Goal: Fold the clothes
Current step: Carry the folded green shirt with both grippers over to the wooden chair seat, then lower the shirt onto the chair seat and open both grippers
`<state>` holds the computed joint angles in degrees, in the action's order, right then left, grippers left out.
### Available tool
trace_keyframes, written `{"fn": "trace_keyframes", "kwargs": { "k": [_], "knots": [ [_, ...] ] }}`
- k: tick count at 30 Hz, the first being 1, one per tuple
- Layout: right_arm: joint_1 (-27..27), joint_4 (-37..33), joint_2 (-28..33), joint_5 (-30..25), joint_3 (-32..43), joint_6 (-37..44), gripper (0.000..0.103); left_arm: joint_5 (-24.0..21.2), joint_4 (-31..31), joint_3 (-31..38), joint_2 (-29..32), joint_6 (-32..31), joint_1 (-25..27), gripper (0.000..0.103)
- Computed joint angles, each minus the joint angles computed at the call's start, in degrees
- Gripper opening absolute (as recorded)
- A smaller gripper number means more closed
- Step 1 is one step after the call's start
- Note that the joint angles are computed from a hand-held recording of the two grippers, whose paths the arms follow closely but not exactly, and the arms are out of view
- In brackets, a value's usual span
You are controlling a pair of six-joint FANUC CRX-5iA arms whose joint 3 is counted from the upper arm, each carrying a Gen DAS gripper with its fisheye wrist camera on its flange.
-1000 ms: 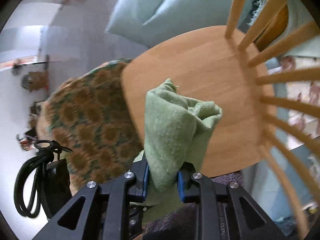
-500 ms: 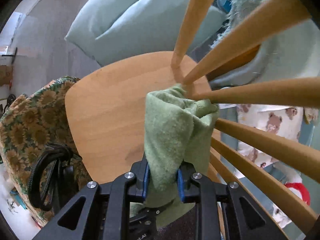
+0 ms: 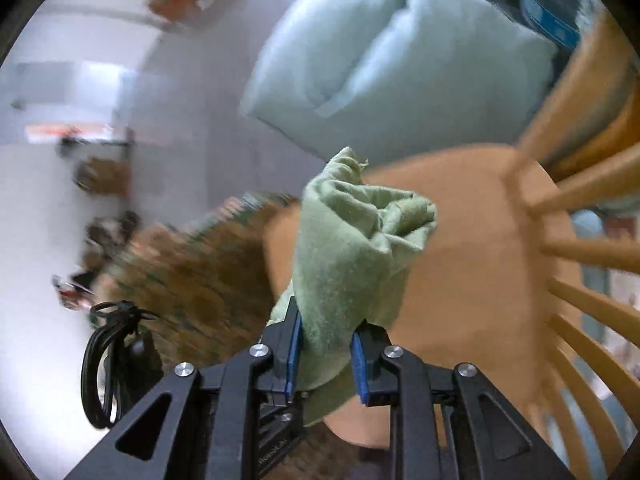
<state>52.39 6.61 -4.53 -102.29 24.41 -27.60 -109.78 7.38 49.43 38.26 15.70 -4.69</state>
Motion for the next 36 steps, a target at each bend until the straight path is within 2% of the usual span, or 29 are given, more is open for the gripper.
{"fn": "trace_keyframes", "kwargs": {
  "k": [4, 6, 7, 11, 13, 15, 17, 20, 22, 23, 24, 26, 30, 33, 36],
  "knots": [
    [3.9, 12.3, -3.7, 8.9, -9.0, -3.7, 0.024, 19.4, 5.2, -13.3, -7.6, -12.0, 0.4, 0.031],
    [5.7, 15.4, -5.8, 11.2, -14.0, -6.8, 0.023, 27.9, 6.1, -19.5, -10.2, -15.9, -0.5, 0.031],
    [6.5, 16.2, -6.9, 12.0, -16.4, -8.5, 0.023, 31.0, 6.0, -23.5, -11.6, -20.1, 0.0, 0.031],
    [9.4, 7.1, -10.7, 13.8, -23.4, -17.0, 0.022, 42.7, 6.3, -39.3, -17.2, -41.0, 2.9, 0.032],
    [13.8, 4.8, -12.6, 13.2, -25.8, -23.5, 0.022, 46.0, 7.7, -45.7, -20.0, -49.1, 4.9, 0.031],
    [18.0, 4.2, -14.2, 11.9, -26.9, -29.5, 0.022, 46.0, 8.5, -48.2, -21.3, -53.2, 6.6, 0.031],
    [20.2, 1.2, -14.9, 9.1, -26.1, -31.8, 0.022, 46.5, 9.7, -50.8, -22.5, -58.6, 8.4, 0.031],
    [17.7, -6.2, -13.7, 3.3, -21.8, -26.9, 0.024, 50.0, 12.8, -56.9, -25.7, -68.1, 10.3, 0.032],
    [15.3, -8.9, -13.0, 0.4, -19.8, -23.5, 0.027, 53.3, 14.6, -60.5, -27.5, -73.3, 11.1, 0.038],
    [14.2, -9.3, -12.8, -0.5, -19.2, -22.0, 0.03, 54.0, 14.3, -60.9, -27.8, -73.4, 11.2, 0.046],
    [12.9, -9.7, -12.5, -1.4, -18.5, -20.2, 0.032, 54.1, 13.5, -60.7, -27.9, -73.0, 11.4, 0.058],
    [9.6, -11.2, -11.0, -2.2, -17.0, -15.4, 0.035, 52.1, 11.2, -59.2, -27.8, -68.3, 11.6, 0.071],
    [3.0, -13.2, -6.0, -4.4, -12.4, 0.1, 0.038, 43.3, 6.0, -52.4, -25.9, -55.6, 12.3, 0.072],
    [0.9, -13.4, -4.0, -4.0, -10.9, 7.7, 0.038, 33.0, 2.0, -43.5, -22.1, -44.0, 12.9, 0.072],
    [-0.3, -12.4, -2.7, -2.6, -10.8, 11.4, 0.037, 15.1, -1.4, -27.2, -12.2, -27.1, 12.4, 0.07]
  ]
}}
